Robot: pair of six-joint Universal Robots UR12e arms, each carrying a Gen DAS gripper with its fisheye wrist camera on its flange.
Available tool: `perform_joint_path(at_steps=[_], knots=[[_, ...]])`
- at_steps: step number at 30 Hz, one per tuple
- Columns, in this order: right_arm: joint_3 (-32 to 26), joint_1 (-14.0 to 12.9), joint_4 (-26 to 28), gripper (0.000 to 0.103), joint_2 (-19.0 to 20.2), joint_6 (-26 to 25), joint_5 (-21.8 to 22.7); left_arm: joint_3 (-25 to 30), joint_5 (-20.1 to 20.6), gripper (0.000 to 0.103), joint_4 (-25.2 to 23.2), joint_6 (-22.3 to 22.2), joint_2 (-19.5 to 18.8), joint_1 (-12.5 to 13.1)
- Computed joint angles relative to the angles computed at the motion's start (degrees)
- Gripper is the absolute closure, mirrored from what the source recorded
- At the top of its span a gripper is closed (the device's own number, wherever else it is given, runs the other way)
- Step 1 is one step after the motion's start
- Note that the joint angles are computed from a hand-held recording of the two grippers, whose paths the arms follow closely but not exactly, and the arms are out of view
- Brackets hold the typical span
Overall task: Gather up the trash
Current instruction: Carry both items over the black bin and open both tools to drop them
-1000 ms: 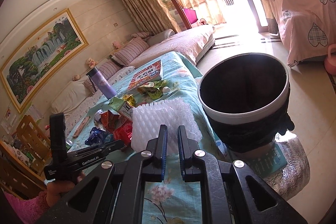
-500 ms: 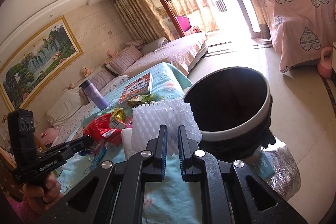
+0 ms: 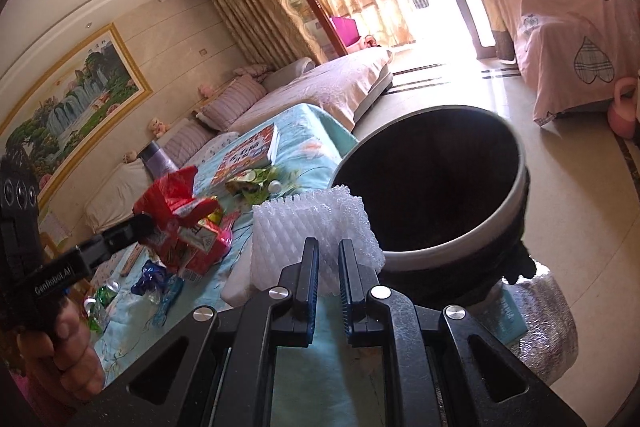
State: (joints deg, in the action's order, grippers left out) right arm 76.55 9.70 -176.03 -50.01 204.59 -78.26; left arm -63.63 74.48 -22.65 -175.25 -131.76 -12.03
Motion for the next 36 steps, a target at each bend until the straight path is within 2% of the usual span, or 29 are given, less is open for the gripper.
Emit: perform_joint_path(at_steps=[3,6,7,14,20,26,29,31,33,35,36], knots=[[-0.5,-0.1,0.9,0.093,0.1,-0.8,0.2,0.4,-0.1,0.095,-0.2,0.0,-0.2,-0.1],[-1.0,-0.5,0.0,0.093,0.6,-0.3,4.0,1.0,-0.4,0.095,-0.1,0.3,-0.6,-0.3],[-1.0,-0.4,-0.3,0.093,0.6,-0.5,4.0,1.3,-0.6,0.095,-0.3,0.4,-0.8,-0.4],[0.0,-0.8,-1.3,0.093,-0.8,-1.3,-2.1,5.7,-2.4,0.095,-4.5,1.9,-3.1,-1.4],[-0.7,-2.3,2.6,0.093,-1.0,-1.7,-5.1,12.7,-4.9,0.095,-10.9,3.5,-6.8,-2.7],[-4.1,-2.9,7.6,0.093,0.1,-5.2,-6.8,21.8,-6.2,0.095,-17.5,5.4,-11.8,-4.0],[-6.2,-3.3,10.5,0.088,1.0,-6.7,-6.7,27.3,-6.8,0.093,-22.4,6.2,-14.7,-4.3],[-7.5,-3.6,12.0,0.084,1.7,-6.9,-6.4,30.0,-5.6,0.087,-24.9,6.1,-16.2,-4.5],[-8.0,-3.8,12.8,0.070,2.1,-6.7,-6.2,31.0,-5.7,0.069,-26.4,5.3,-16.8,-4.4],[-7.8,-4.1,12.3,0.057,2.1,-5.8,-5.4,29.6,-5.8,0.063,-25.5,4.6,-16.2,-4.1],[-7.5,-4.2,11.9,0.056,2.0,-5.4,-5.2,28.6,-6.1,0.061,-25.0,4.4,-15.6,-3.9]])
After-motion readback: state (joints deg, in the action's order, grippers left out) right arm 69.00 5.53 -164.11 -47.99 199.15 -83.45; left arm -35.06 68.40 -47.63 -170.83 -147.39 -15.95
